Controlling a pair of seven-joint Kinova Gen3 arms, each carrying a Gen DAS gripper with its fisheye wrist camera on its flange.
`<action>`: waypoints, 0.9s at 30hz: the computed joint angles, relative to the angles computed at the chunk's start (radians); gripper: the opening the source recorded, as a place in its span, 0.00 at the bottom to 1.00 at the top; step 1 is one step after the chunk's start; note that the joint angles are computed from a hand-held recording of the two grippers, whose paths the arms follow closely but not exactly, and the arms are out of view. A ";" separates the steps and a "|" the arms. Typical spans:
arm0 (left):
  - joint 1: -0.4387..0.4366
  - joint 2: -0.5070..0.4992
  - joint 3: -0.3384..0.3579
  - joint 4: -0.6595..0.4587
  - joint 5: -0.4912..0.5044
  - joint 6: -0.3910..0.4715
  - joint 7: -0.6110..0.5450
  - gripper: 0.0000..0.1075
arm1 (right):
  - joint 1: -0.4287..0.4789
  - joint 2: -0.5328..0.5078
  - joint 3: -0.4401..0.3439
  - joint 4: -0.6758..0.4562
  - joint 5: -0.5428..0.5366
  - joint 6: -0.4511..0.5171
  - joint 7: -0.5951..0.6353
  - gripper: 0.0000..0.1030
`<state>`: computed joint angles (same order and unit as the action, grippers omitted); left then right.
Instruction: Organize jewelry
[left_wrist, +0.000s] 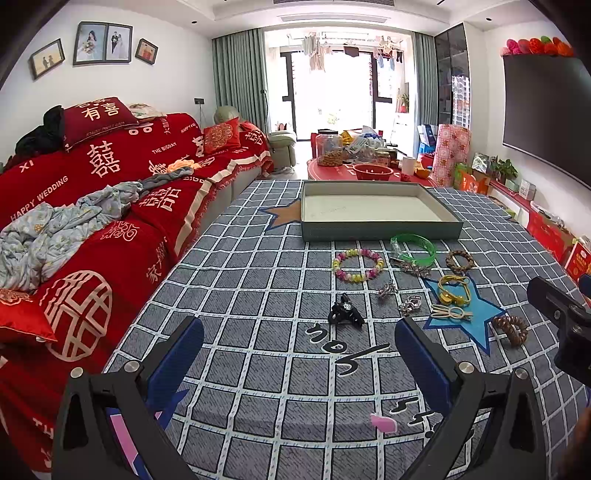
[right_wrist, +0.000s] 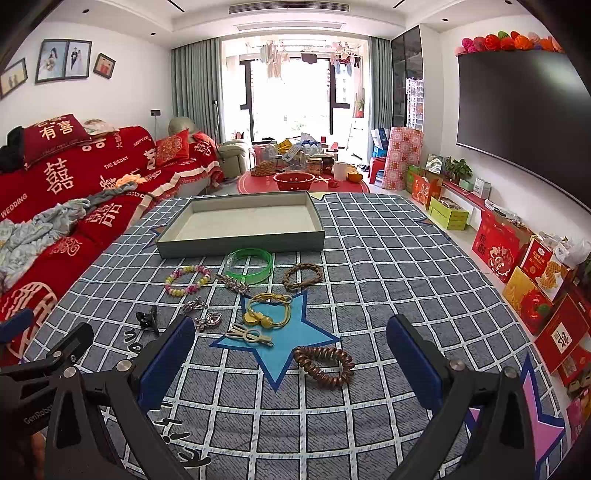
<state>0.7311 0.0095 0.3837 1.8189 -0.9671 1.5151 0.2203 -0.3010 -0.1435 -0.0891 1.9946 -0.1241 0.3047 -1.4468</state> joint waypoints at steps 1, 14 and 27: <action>0.000 0.000 0.000 0.000 0.000 0.001 0.000 0.96 | -0.005 -0.001 0.007 0.001 -0.007 0.000 0.008 1.00; 0.000 -0.001 -0.001 0.000 0.001 -0.002 -0.001 0.96 | -0.007 -0.001 0.011 0.001 -0.014 0.000 0.014 1.00; 0.001 0.001 0.000 0.000 0.000 0.000 0.000 0.96 | -0.003 0.000 0.007 0.000 -0.016 0.001 0.015 1.00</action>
